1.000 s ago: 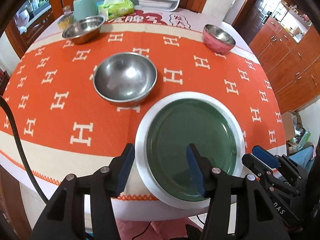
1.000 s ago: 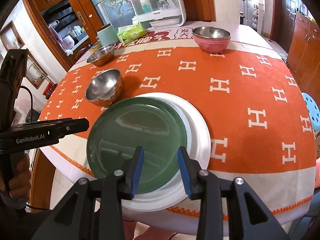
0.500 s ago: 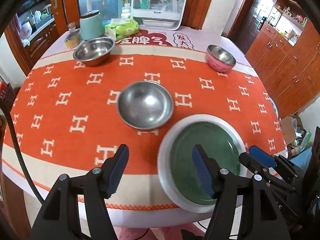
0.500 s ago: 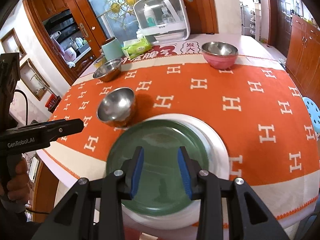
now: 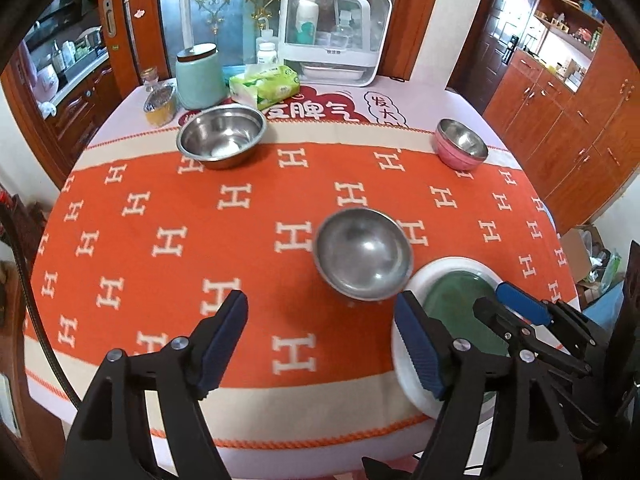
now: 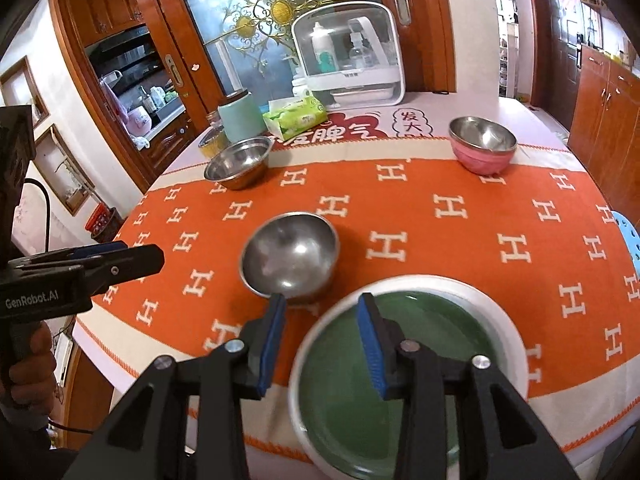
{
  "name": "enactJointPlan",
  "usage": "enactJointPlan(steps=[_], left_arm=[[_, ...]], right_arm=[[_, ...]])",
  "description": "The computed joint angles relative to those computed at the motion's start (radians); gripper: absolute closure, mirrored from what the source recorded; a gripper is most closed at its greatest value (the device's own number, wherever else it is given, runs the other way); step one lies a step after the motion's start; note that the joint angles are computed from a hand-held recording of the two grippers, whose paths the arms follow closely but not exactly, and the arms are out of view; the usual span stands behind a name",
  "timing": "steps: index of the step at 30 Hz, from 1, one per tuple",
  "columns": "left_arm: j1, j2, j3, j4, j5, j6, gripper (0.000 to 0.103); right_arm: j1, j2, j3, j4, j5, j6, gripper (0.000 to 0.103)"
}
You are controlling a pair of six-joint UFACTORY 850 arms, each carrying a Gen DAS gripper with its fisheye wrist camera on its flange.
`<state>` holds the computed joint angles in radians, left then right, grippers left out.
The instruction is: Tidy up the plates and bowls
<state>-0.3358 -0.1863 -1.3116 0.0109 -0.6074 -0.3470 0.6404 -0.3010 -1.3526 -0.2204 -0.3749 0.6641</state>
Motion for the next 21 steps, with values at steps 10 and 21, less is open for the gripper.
enactJointPlan(steps=[10,21], left_arm=[[0.124,0.012,-0.005,-0.073,0.014,0.234,0.021],[0.261,-0.061,-0.136,-0.087,-0.002,0.314,0.017]], right_arm=[[0.085,-0.164,-0.239,-0.177,-0.096,0.186,0.053],[0.107,-0.371,-0.587,-0.214,-0.207,0.206,0.036]])
